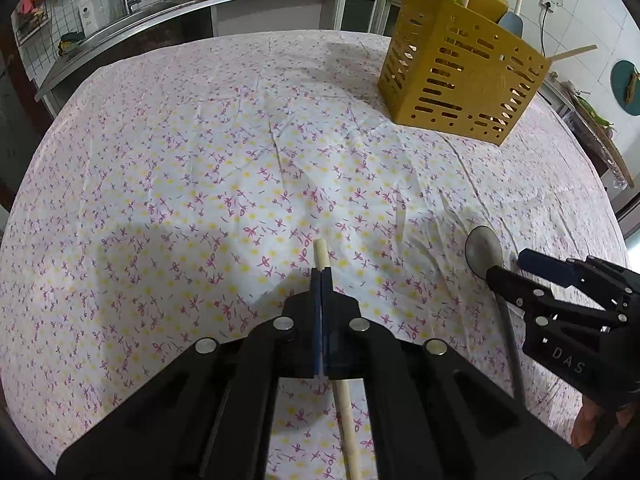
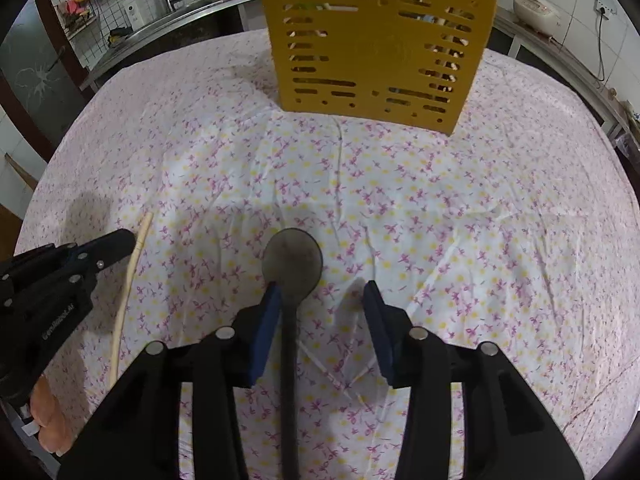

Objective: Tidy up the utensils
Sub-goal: 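Grasp the metal spoon with the right tool while the left grasps a chopstick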

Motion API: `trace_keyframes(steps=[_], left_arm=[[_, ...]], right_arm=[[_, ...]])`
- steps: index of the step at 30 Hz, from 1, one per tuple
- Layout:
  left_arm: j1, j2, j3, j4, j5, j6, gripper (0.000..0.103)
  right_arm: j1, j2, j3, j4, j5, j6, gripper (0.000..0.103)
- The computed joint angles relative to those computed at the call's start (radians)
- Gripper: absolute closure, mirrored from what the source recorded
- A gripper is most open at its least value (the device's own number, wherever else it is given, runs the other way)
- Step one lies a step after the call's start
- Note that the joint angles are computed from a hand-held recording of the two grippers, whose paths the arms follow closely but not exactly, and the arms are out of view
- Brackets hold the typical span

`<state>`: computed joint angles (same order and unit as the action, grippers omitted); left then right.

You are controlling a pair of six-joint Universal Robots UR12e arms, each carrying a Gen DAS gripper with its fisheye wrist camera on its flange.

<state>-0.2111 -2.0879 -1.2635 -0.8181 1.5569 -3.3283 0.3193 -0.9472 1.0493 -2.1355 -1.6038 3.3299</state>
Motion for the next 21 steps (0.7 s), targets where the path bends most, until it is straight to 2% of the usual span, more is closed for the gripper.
trace_keyframes(steps=[3,5,6,9,14,17,21], left_arm=[[0.000,0.000,-0.002,0.000,0.002,0.006,0.103],[0.000,0.000,-0.001,-0.003,0.000,0.006,0.103],[0.000,0.000,0.001,-0.005,0.000,0.004,0.103],[0.003,0.001,0.003,-0.007,-0.007,-0.006,0.103],[0.011,0.006,0.010,-0.020,-0.060,-0.022,0.102],[0.003,0.001,0.020,-0.033,-0.053,-0.008,0.100],[-0.005,-0.018,0.049,-0.096,-0.034,-0.001,0.100]], right_arm=[[0.006,0.011,-0.013,0.017,-0.018,-0.009,0.063],[0.007,0.013,-0.012,-0.001,-0.022,-0.003,0.072],[0.004,0.015,-0.014,-0.004,-0.021,-0.007,0.081],[-0.005,0.010,-0.008,-0.011,-0.005,-0.010,0.091],[-0.022,-0.007,0.019,-0.029,0.006,-0.015,0.095],[-0.028,-0.012,0.030,-0.035,0.013,-0.018,0.096],[-0.027,-0.012,0.032,-0.036,0.012,-0.014,0.096]])
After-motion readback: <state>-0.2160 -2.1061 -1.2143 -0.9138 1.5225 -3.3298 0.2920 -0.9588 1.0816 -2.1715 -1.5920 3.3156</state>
